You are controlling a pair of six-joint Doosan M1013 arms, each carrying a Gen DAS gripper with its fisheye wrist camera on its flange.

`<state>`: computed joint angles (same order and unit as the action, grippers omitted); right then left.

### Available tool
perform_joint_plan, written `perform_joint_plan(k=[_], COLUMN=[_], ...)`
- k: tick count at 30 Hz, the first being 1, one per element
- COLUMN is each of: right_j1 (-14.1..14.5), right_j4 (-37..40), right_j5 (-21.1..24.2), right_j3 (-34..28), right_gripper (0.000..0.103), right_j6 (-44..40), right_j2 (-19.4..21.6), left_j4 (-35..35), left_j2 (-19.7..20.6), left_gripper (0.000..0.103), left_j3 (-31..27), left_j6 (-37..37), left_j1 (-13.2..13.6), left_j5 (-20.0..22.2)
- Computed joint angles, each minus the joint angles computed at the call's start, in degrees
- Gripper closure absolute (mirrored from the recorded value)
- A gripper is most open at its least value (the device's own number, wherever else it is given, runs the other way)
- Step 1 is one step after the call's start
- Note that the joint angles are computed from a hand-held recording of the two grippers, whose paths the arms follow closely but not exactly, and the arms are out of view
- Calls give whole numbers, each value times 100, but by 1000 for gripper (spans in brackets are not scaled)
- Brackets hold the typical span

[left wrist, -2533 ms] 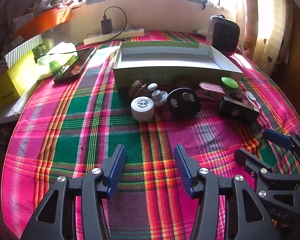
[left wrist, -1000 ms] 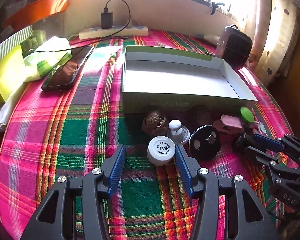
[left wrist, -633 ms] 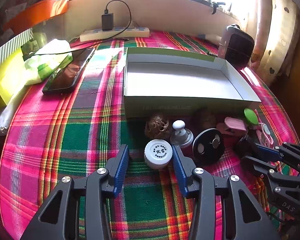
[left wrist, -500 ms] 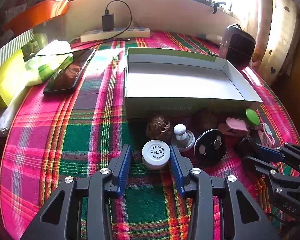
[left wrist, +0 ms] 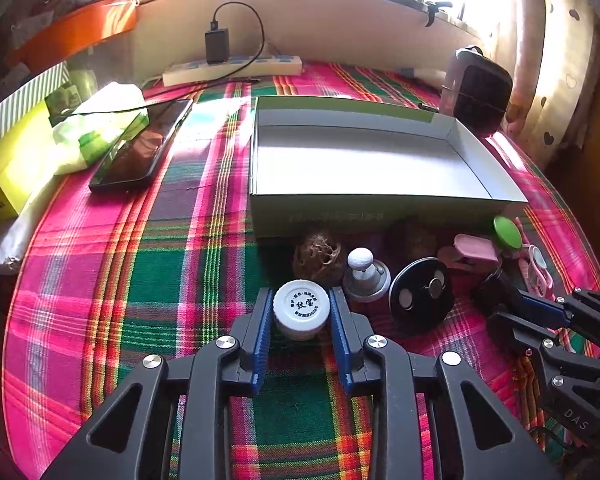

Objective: Organize objects
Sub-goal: 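Carry white jar with left gripper while right carries black flashlight into the box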

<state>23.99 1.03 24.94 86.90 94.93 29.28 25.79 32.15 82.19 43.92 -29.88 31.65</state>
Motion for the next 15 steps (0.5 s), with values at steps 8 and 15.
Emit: perform_joint_plan(k=[8, 15], right_j1=[7, 7], right_j4=[-76, -72], right_j5=[-52, -105], right_j3=[17, 14], right_gripper=[79, 79], right_j6=[48, 29], right_j2=[-20, -63], left_j4=[31, 101], left_j2=[-29, -109], left_gripper=[77, 77], left_j3=[31, 84], left_j6=[-5, -12], left_j1=[-9, -27], left_j5=[-46, -127])
